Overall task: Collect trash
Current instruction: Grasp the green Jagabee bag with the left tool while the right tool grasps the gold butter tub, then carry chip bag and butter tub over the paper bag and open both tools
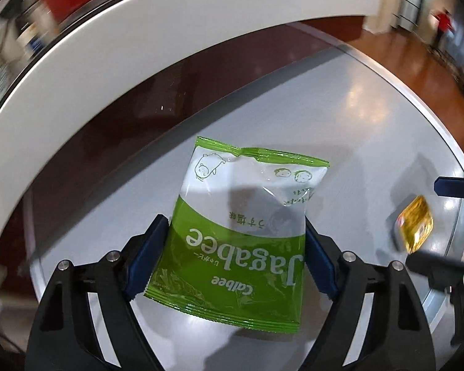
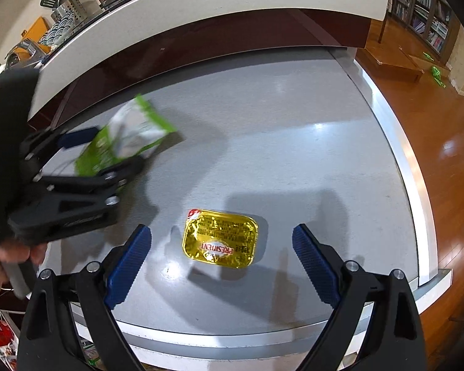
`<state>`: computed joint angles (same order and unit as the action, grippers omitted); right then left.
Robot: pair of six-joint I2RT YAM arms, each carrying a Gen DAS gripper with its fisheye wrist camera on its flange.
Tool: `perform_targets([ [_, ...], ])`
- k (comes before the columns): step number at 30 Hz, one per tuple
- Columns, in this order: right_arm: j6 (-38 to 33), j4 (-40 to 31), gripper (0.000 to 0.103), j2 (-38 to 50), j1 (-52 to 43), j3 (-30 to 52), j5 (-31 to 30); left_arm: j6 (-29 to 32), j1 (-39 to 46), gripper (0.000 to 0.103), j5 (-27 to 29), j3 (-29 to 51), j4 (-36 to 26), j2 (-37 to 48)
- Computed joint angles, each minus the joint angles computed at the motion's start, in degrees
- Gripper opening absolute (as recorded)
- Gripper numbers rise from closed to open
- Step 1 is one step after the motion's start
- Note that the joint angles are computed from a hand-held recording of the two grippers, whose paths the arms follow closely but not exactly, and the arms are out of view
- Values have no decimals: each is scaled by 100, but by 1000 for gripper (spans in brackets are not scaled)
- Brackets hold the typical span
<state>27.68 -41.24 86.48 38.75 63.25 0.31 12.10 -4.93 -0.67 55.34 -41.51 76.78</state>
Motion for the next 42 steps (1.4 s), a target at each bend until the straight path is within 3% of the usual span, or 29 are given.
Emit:
perform_targets([
  [7, -48, -27, 66, 285, 225, 174, 104, -433, -73, 83, -389, -409, 28, -577],
  [8, -109, -31, 54, 311, 249, 216, 138, -515, -90, 83, -389, -453, 31, -675],
  [9, -210, -41, 50, 327, 253, 243, 128, -563, -105, 83, -417, -448, 56, -677],
  [20, -743, -134, 50, -518, -83, -230, -146, -1052, -63, 83, -478, -688, -216, -1465],
  [26, -1121, -458, 50, -981, -277, 66, -279, -1507, -88, 83, -630, -418, -737, -2023],
  [35, -1665, -963, 50, -1533, -521, 567, -656, -2539, -954, 83, -1566, 297, -1795, -2667],
  [42, -1975, -1342, 50, -1841, -597, 946, -1060, -3734, -2057, 83, -2385, 993, -2867, -2952],
])
